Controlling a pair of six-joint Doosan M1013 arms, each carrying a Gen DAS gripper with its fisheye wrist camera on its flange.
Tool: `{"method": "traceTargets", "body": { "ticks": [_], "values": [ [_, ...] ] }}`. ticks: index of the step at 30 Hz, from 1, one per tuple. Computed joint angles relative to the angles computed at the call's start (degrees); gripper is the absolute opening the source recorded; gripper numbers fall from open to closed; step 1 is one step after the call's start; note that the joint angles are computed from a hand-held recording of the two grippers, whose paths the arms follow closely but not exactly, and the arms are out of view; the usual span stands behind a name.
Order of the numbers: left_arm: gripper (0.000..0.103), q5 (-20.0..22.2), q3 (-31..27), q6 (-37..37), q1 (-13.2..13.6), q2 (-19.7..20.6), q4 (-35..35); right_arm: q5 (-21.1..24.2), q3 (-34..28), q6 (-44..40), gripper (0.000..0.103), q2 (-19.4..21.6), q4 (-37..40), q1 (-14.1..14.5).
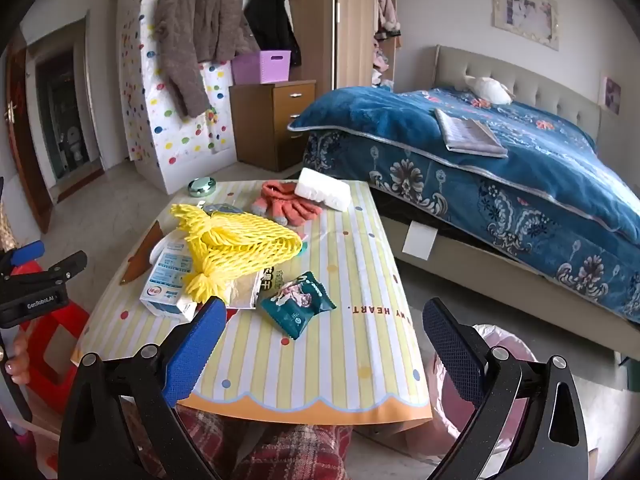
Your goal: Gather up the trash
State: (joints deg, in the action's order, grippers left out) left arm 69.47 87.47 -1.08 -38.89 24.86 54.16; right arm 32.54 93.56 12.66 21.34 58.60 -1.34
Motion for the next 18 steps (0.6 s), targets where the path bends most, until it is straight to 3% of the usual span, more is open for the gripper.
{"method": "traceTargets", "body": {
  "ticks": [18],
  "values": [
    [0.096,0.0,-0.1,0.1,0.0,0.0,-0.2,-0.1,0.0,0.3,0.098,0.0,-0.5,0.1]
  ]
}}
